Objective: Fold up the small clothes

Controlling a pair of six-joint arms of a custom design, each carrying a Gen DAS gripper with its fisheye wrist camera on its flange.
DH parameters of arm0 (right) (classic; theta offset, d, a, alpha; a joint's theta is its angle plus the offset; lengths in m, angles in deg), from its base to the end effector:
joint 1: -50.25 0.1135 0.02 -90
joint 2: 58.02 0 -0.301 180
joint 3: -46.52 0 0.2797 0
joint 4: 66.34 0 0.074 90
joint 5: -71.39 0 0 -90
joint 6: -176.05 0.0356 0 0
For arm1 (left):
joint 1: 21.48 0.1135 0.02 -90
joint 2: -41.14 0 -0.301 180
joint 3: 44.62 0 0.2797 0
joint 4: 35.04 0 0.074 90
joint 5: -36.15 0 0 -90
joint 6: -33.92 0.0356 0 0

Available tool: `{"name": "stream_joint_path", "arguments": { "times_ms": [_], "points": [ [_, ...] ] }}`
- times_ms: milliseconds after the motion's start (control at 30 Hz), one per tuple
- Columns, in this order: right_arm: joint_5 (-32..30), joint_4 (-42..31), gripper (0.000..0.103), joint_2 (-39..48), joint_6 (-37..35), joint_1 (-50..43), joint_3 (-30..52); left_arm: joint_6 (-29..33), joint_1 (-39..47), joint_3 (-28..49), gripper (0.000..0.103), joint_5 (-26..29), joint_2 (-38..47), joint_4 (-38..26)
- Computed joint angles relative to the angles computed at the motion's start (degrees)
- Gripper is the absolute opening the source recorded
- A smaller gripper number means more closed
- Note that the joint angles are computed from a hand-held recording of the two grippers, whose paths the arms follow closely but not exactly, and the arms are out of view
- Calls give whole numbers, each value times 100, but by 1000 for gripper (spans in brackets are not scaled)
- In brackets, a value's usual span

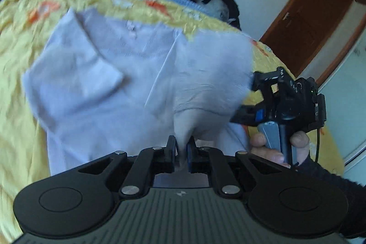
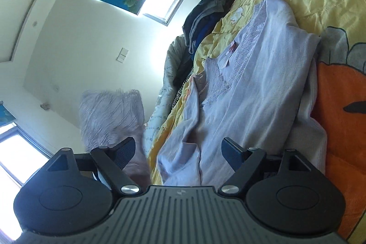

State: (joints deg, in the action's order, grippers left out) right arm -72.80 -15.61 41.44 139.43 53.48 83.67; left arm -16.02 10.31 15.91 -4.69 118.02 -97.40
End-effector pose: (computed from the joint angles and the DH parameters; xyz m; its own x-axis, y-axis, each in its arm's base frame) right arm 0.2903 0.0453 0.1437 -0.7826 0.4262 -0.4537 -0.3320 0.3308 0.8834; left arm 0.2174 0.1031 0.2325 -0.7787 0.0126 -0.6273 0.3691 0.8176 -0.4418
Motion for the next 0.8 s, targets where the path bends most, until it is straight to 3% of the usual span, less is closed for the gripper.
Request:
{"name": "stream_joint_path", "arguments": {
  "times_ms": [100, 167, 233, 300, 400, 467, 500, 633, 667, 700, 767, 800],
  "points": [
    [-59, 170, 86, 77, 137, -35, -13, 481, 468, 34, 19, 145, 33, -535],
    [-102, 160, 86, 110, 196, -60, 22, 745, 793, 56, 51, 341, 44, -879],
    [-143, -250, 86, -15, 136, -75, 113, 1031, 1127, -22, 76, 587, -31, -1066],
    [-178, -809, 88, -209, 242, -104, 237, 1187, 1341, -97, 76, 755, -119, -1125],
    [-386, -1312, 99, -317, 768, -159, 501, 1012, 1392, -104, 76, 831, -18, -1104],
    [-516, -1888, 100, -403, 753, -100, 810, 882, 1447, -146, 76, 860, 13, -1062],
    [-544, -2346, 99, -456, 509, -23, 1031, 885, 1486, -159, 76, 846, 37, -1084],
    [-121, -5289, 95, -344, -1178, 504, 2389, 1031, 1638, -216, 76, 901, 90, -1262],
    [62, -5587, 94, -249, -1333, 626, 2604, 1104, 1680, -228, 76, 903, 88, -1322],
    [171, -5876, 90, -132, -1495, 733, 2828, 1133, 1716, -246, 76, 889, 71, -1343],
    [157, -6182, 68, 49, -1760, 878, 3148, 1172, 1772, -256, 76, 849, 92, -1372],
    [191, -6512, 46, 140, -1981, 946, 3356, 1212, 1819, -256, 76, 819, 120, -1393]
  ]
}}
